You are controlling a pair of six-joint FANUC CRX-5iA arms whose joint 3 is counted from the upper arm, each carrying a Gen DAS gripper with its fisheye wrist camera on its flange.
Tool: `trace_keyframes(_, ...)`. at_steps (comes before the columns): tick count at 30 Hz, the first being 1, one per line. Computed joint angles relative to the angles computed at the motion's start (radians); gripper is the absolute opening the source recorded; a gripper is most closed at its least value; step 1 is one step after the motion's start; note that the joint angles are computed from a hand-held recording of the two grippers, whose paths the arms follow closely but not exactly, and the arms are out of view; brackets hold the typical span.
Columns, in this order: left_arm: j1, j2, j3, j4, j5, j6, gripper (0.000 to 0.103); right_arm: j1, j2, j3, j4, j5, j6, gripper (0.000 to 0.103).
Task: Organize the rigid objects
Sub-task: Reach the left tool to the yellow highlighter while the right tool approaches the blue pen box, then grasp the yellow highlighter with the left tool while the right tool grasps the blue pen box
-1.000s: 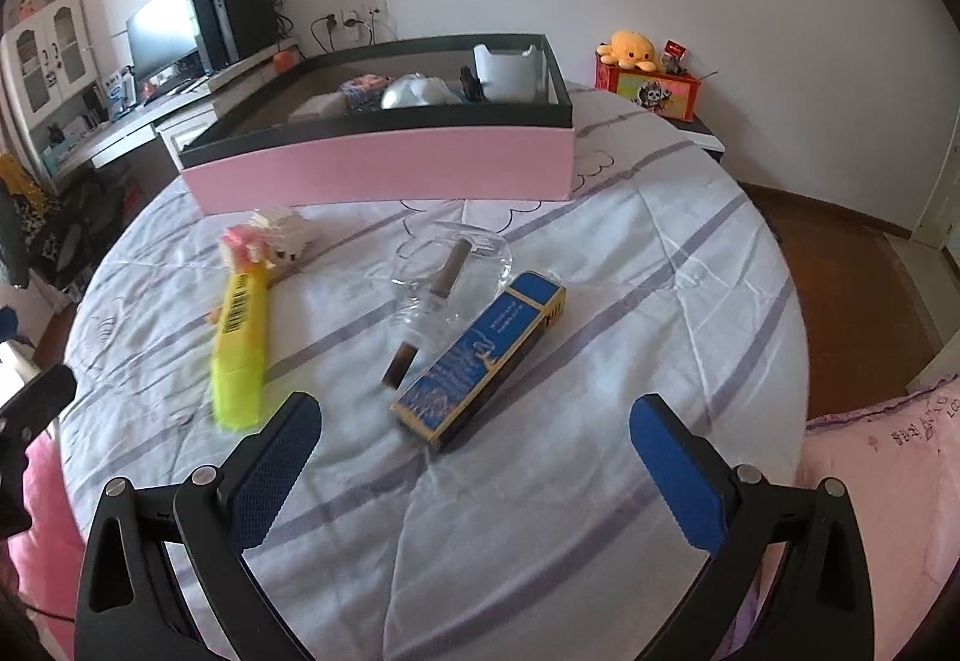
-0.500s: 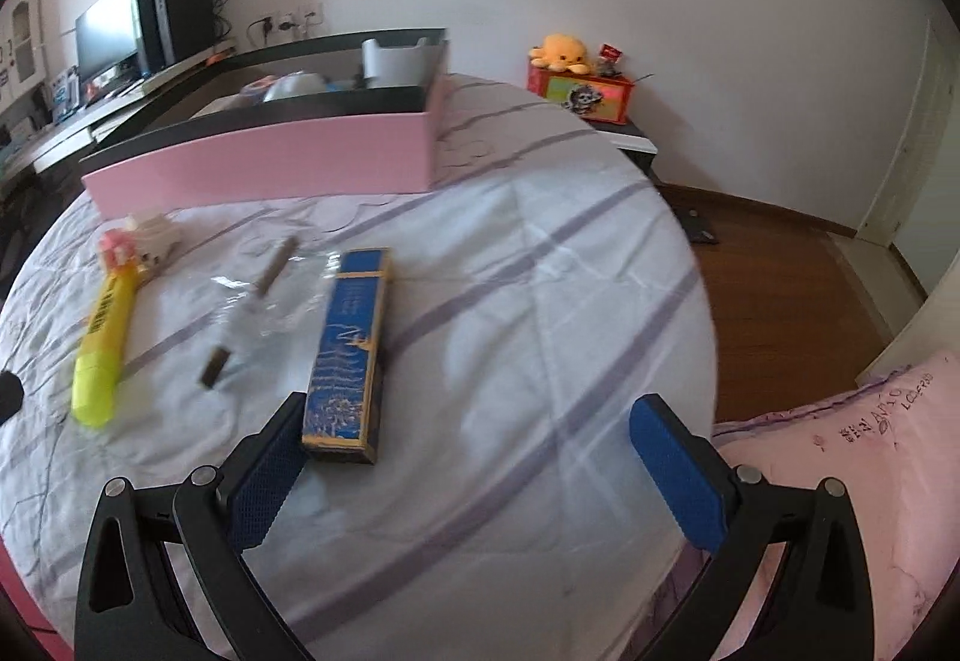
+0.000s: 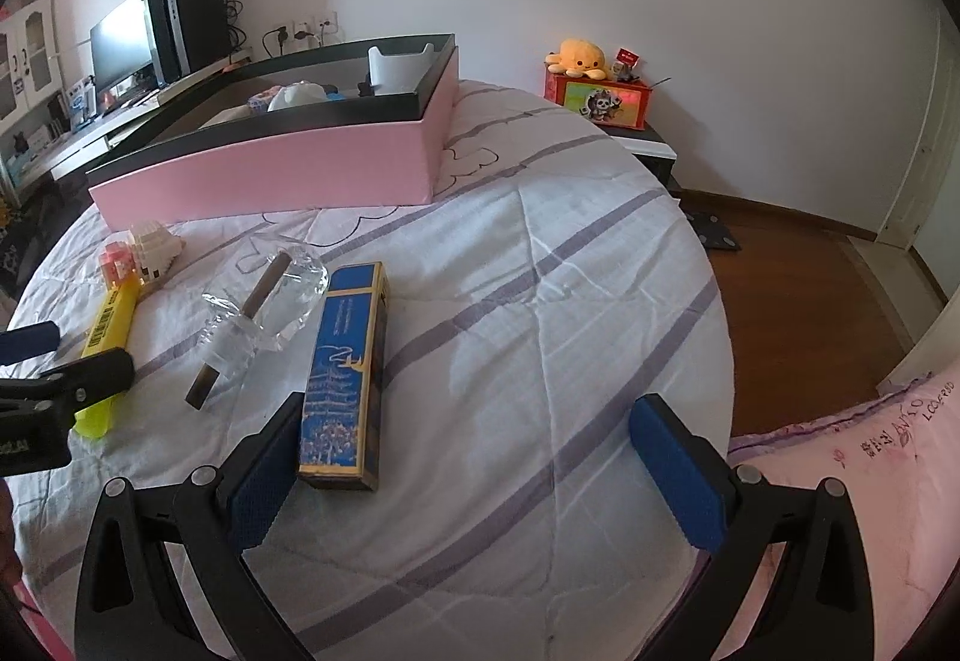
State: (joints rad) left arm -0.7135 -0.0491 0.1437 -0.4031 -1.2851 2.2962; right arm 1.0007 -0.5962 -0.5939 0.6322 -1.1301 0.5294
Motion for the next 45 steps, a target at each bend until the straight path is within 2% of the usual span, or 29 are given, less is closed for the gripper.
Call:
trace_keyframes(2,-0.015,0.018,0.014,-0.041,-0.018,-0.009,0.102,-0.007,0.003,0.001,-0.004,0.009,0.007,0.103)
trace_keyframes(3,-0.016,0.004,-0.001,-0.051,0.006,-0.008,0.093,-0.009,0.004,0.001,-0.005,0.011,0.008,0.103)
trace_keyframes(4,-0.015,-0.008,-0.013,-0.055,0.023,-0.009,0.074,-0.009,0.004,0.002,-0.007,0.011,0.009,0.103)
trace_keyframes(8,0.015,-0.055,-0.057,-0.021,0.051,-0.082,0.055,-0.012,0.004,0.005,-0.016,0.01,0.015,0.103)
trace_keyframes(10,0.03,-0.079,-0.08,-0.012,0.062,-0.085,0.041,-0.009,0.007,0.009,-0.014,0.004,0.007,0.103)
trace_keyframes(11,0.034,-0.091,-0.089,-0.012,0.061,-0.087,0.04,-0.008,0.01,0.011,-0.012,0.0,0.001,0.103)
trace_keyframes(17,0.038,-0.144,-0.128,-0.037,0.032,-0.079,0.039,0.002,0.005,0.009,0.002,0.029,-0.004,0.103)
trace_keyframes(20,0.063,-0.161,-0.152,-0.01,0.06,-0.089,0.043,-0.004,0.019,0.021,-0.017,0.048,0.03,0.103)
trace_keyframes(23,0.056,-0.15,-0.145,-0.033,0.06,-0.09,0.048,-0.004,0.038,0.026,-0.008,0.046,0.032,0.103)
trace_keyframes(26,0.053,-0.151,-0.15,-0.051,0.067,-0.074,0.06,-0.007,0.047,0.024,-0.009,0.05,0.04,0.103)
trace_keyframes(28,0.059,-0.157,-0.161,-0.056,0.077,-0.058,0.076,-0.025,0.049,0.031,-0.038,0.062,0.061,0.103)
trace_keyframes(31,0.098,-0.181,-0.197,-0.009,0.122,-0.071,0.082,-0.027,0.053,0.04,-0.052,0.052,0.072,0.103)
trace_keyframes(33,0.09,-0.173,-0.191,-0.016,0.117,-0.079,0.084,-0.022,0.055,0.039,-0.048,0.047,0.068,0.103)
trace_keyframes(35,0.098,-0.175,-0.197,0.003,0.125,-0.095,0.09,-0.028,0.049,0.037,-0.055,0.054,0.07,0.103)
trace_keyframes(36,0.117,-0.179,-0.208,0.042,0.14,-0.134,0.097,-0.028,0.047,0.037,-0.058,0.054,0.07,0.103)
trace_keyframes(39,0.107,-0.171,-0.199,0.032,0.133,-0.139,0.096,-0.025,0.053,0.042,-0.057,0.044,0.067,0.103)
trace_keyframes(41,0.089,-0.18,-0.204,0.01,0.142,-0.135,0.089,-0.029,0.053,0.045,-0.065,0.044,0.072,0.103)
trace_keyframes(45,0.05,-0.189,-0.21,-0.032,0.16,-0.139,0.068,-0.029,0.046,0.04,-0.063,0.048,0.067,0.102)
